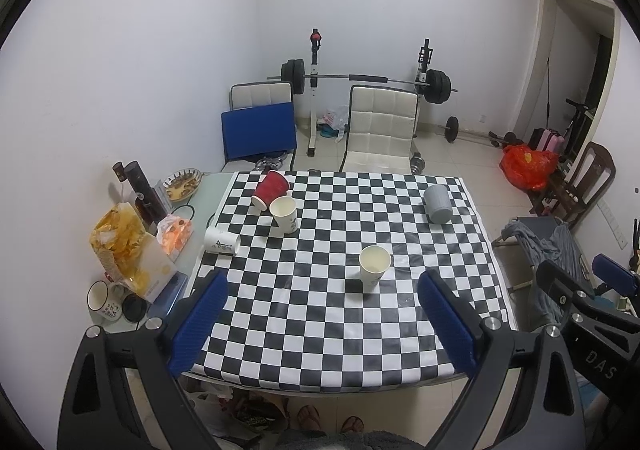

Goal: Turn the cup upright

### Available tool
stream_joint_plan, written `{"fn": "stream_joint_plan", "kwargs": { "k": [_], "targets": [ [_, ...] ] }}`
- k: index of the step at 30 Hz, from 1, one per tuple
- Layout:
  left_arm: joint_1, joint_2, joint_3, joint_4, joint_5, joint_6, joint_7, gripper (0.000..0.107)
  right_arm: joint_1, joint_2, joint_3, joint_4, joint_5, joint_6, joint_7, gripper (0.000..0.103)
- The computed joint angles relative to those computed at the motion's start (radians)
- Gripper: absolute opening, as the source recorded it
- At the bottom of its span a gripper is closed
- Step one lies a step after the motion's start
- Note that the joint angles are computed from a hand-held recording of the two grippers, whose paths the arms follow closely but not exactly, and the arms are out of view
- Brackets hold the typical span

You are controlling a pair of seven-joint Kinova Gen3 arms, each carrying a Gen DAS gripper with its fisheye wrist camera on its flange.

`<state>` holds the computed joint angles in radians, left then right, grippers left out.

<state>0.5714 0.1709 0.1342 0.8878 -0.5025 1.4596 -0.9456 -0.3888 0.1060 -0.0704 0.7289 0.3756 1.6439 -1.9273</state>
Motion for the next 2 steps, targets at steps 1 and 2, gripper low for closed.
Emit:
{"fn": "stream_joint_plan", "kwargs": {
  "k": [1,2],
  "targets": [
    [0.002,0.0,-0.001,-0.001,-0.005,0.003,0.003,0.097,0.0,0.001,0.0,-0.003,-0.001,0.002,0.001,0.088],
    [0.003,0.0,-0.001,-0.003,-0.007,0.004,0.003,0.097,-0.004,-0.003,-0.002,0.004,0.002,0.0,-0.003,0.088]
  ]
}}
